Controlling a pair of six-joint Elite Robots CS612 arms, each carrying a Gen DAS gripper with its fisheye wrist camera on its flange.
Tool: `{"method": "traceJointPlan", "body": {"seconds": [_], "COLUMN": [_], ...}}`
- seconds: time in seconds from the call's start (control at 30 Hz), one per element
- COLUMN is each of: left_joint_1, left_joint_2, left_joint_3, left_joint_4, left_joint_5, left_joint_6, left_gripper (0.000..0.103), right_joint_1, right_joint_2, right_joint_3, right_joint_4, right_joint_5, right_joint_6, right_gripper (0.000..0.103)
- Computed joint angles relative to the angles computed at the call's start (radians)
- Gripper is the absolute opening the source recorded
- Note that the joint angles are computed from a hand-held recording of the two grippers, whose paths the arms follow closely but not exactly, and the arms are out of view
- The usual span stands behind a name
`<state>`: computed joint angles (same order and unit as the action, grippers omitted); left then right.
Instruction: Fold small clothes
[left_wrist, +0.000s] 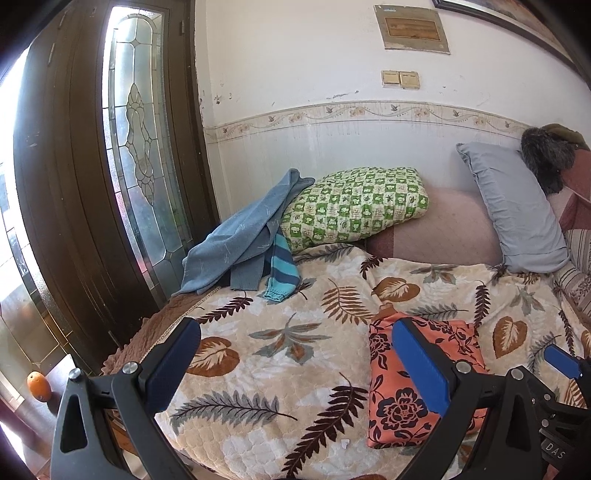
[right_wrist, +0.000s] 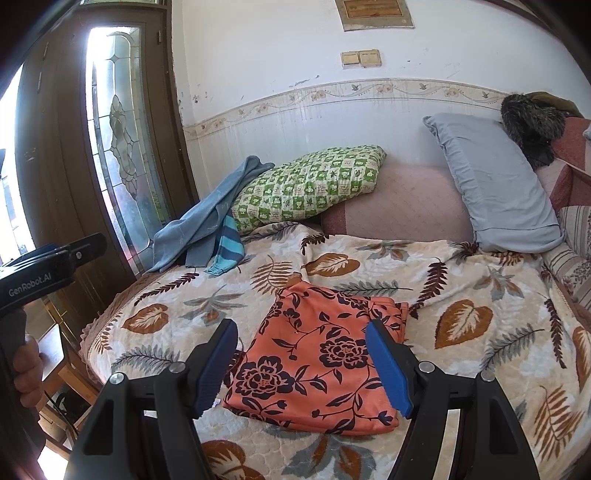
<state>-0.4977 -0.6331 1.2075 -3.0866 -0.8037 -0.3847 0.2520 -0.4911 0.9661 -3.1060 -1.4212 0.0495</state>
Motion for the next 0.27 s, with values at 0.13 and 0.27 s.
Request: {"method": "traceJointPlan", "body": {"seconds": [0.13, 0.27], "left_joint_1": [-0.004, 0.004], "left_joint_2": [0.011, 0.022], "left_joint_3": [-0.006, -0.029], "left_joint_4": [-0.033, 0.007], "left_joint_5": [0.025, -0.031], "left_joint_6": [0.013, 0.001], "left_gripper": [0.103, 0.103], "right_joint_1": [-0.001, -0.005], "right_joint_2": [0.006, 0.018], "right_joint_3": [-0.01, -0.03], "right_joint_4": [0.004, 0.024], "right_joint_5": [0.006, 0.002], "right_joint_6": [0.006, 0.012], "right_gripper": [0.075, 0.075]}}
